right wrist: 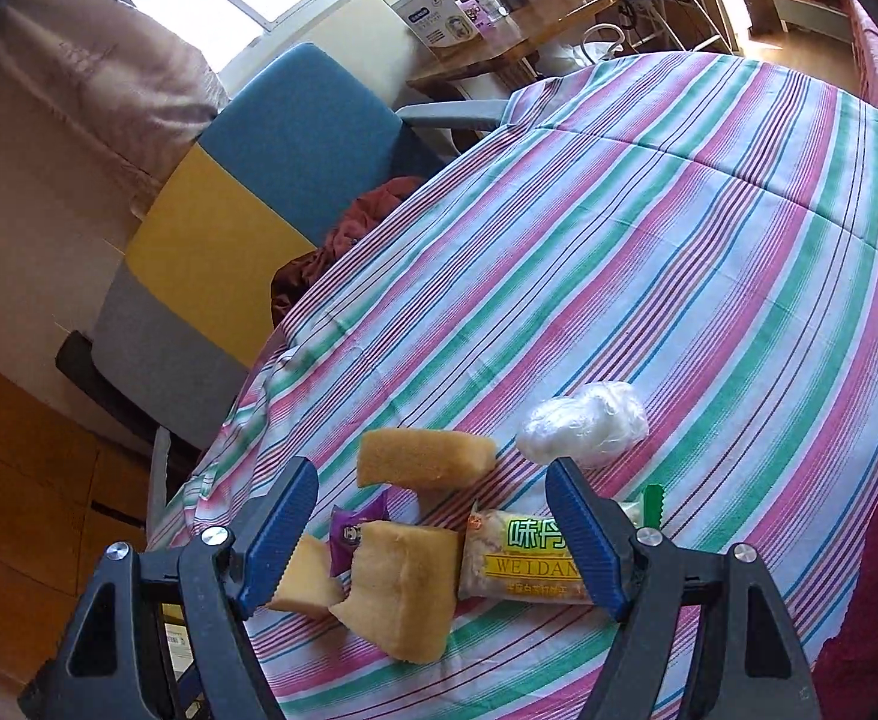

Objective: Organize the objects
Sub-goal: 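Grasp a yellow sponge with the left tool while the right tool approaches the WEIDAN packet, then grasp the clear WEIDAN packet with the right tool while the left tool lifts the sponge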

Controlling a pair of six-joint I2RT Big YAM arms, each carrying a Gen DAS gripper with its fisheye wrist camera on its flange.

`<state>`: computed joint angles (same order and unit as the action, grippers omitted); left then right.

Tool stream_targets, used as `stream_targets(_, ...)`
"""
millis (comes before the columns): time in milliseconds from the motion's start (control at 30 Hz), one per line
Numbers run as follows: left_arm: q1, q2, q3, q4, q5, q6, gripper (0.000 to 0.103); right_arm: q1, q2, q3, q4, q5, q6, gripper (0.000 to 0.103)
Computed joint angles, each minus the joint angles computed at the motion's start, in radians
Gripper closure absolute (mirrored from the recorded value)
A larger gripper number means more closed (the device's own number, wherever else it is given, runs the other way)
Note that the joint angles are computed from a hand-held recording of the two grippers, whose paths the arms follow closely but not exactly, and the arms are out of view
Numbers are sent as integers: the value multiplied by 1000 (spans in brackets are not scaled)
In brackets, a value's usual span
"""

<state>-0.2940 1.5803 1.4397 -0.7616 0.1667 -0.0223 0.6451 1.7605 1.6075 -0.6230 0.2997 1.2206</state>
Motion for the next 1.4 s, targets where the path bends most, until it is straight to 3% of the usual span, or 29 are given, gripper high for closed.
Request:
stream_targets(367, -31, 262, 271, -76, -8, -105, 33, -1, 22, 28, -15, -30, -36, 22)
stream_targets(400, -29, 286, 293, -90, -11, -117, 44, -3, 19, 23, -10, -31, -30, 22)
stream_targets(433, -27, 312, 316, -113, -9, -120, 65, -5, 18, 18, -8, -31, -24, 22)
stream_targets(467, -23, 320, 316, -116, 8, -125, 64, -7, 16, 15, -12, -26, -16, 22)
stream_targets(600, -22, 264, 222, -26, 14, -86, 67, -15, 15, 9, -14, -31, 0, 22)
stream_targets(867, -18, 119, 48, 34, 35, -16, 68, -29, 68, 76, -128, -83, 0, 22)
stream_targets(1067, -9, 3, -78, 53, 97, 14, 68, -41, 115, 123, -214, -134, 18, 22)
stream_targets(1167, 4, -51, -130, 60, 129, 17, 68, -45, 129, 128, -220, -185, 20, 22)
stream_targets(1300, 29, -120, -185, 65, 163, 27, 68, -41, 158, 139, -204, -320, 15, 22)
stream_targets(1400, 57, -165, -212, 63, 189, 36, 68, -18, 199, 223, -313, -298, -44, 22)
